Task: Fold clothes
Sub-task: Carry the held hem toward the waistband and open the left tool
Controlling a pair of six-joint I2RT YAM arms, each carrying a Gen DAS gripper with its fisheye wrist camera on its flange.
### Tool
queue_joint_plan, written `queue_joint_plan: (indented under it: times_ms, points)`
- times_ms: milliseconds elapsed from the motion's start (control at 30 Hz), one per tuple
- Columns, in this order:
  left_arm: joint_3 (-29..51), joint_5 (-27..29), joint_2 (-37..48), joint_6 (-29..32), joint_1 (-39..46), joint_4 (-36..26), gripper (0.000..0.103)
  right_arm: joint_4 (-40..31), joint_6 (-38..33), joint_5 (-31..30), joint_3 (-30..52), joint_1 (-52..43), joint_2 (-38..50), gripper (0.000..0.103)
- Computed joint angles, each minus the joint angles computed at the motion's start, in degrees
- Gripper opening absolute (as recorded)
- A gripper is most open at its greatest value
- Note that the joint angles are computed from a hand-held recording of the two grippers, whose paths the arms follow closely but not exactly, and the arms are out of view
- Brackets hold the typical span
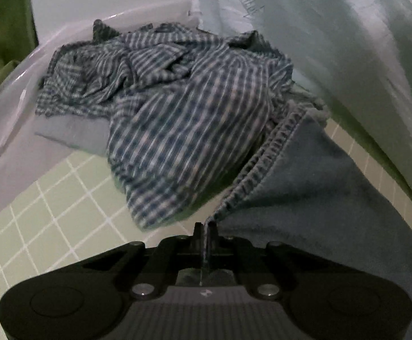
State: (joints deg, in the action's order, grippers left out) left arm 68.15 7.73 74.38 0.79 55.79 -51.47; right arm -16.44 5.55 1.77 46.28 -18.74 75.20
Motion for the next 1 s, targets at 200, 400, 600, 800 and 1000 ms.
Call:
queue_joint_plan:
  times_ms: [200,400,600,800,1000]
  points:
    - [-0.5,-3.6,0.1,-0.8,-2.7,1.1,0.006,-1.8,10.0,6.4,14.6,3.9,19.5,0.102]
    - [-1.4,-5.0,0.5,-0.8,-3.5,2.2,0.009,-5.0,8.9,14.1,19.8,6.1,25.4,0.072]
    - [-1.4,-6.3,1.0,-0.3,-4.8,2.8,0.012,-0.3,4.0,11.8,18.7,3.2,24.7,0.010]
    - [-1.5,-4.1,1.7,-0.4,-5.7,3.9,0.013,-1.4,8.0,9.7,28.0,-0.3,32.0,0.005]
    - [-1.6,-5.7,1.3,0.0,-7.5,3.2,0.052,-0.9,1.8,6.8,28.9,-1.2,32.3,0.036]
